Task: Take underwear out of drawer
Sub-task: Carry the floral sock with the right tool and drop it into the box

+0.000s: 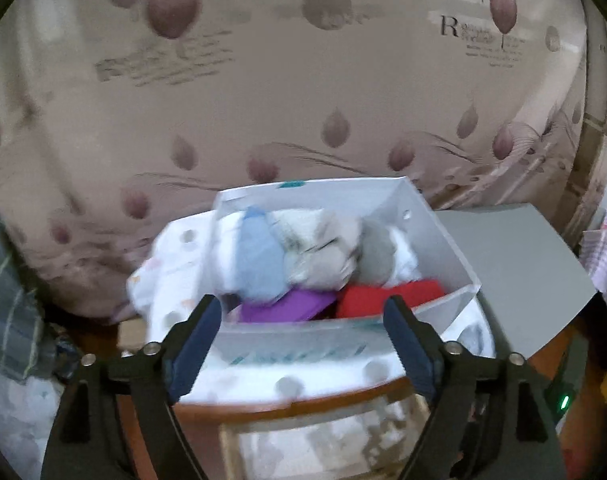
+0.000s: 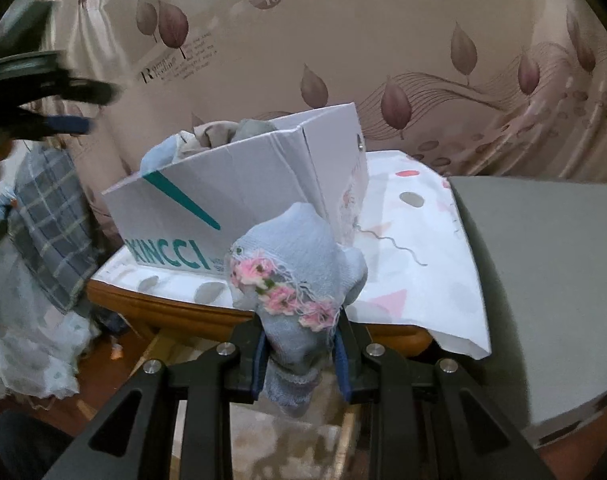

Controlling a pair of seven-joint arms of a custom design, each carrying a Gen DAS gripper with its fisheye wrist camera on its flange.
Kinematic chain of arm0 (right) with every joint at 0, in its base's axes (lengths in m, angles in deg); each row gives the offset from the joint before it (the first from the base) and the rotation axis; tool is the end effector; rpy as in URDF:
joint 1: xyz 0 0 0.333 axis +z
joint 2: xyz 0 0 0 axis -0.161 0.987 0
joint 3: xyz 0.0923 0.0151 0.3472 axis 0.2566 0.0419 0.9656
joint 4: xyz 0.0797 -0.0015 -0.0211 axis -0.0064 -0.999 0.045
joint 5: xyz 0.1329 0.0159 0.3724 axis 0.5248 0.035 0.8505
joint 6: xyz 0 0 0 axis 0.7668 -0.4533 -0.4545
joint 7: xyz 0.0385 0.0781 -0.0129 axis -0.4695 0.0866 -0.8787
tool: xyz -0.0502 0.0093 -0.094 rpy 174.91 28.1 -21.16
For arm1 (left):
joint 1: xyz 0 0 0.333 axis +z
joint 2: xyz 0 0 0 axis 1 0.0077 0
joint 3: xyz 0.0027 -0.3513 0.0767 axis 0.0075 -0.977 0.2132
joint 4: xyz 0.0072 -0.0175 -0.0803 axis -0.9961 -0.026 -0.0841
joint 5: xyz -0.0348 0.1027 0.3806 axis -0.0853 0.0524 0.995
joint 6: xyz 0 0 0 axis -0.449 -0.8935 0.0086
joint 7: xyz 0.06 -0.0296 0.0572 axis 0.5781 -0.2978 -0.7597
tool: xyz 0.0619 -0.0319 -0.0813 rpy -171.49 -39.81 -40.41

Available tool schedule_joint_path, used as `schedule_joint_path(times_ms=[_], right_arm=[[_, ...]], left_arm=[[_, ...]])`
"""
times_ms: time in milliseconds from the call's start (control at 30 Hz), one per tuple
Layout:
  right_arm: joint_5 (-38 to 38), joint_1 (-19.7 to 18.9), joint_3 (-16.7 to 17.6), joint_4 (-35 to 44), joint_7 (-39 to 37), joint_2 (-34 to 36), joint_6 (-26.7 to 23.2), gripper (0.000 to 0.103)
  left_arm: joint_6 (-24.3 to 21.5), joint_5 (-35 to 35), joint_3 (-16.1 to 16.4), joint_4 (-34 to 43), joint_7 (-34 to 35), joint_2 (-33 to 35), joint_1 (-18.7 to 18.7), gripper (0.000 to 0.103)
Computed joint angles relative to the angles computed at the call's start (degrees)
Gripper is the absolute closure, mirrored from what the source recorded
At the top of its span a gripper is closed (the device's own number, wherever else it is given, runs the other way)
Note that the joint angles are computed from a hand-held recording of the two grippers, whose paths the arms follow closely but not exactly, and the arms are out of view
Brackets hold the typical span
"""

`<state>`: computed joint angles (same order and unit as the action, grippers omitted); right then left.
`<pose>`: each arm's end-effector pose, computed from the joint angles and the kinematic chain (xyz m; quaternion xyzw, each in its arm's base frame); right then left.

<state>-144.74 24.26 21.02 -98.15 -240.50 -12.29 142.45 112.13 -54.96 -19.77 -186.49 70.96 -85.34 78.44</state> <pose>0.4150 0.4386 0.5220 -0.5862 0.6310 -0.2684 0.4315 0.5055 -0.2615 0.7209 -0.5042 0.7568 -0.3310 0.2519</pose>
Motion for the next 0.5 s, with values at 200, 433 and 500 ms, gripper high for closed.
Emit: schedule_joint_path(times_ms=[200,433,500], right_arm=[[6.4,1.0,0.9,0.8,-6.7,-0.5,-4.4,0.076],[15.0,1.9,2.1,2.5,-16.6,-2.4,-6.0,0.076],[16.7,2.1,2.6,3.9,-20.5,-3.1,-7.4,0.076]], left_arm=[[4.9,6.9,-1.1,-15.4,-6.8,-10.0,6.3,0.012],[7.1,16.8,-5.8,-24.8,-15.0,-13.0,13.6,0.012],[8.3,19.7,-6.9,-26.7,-17.3,-13.2,15.0,0.012]])
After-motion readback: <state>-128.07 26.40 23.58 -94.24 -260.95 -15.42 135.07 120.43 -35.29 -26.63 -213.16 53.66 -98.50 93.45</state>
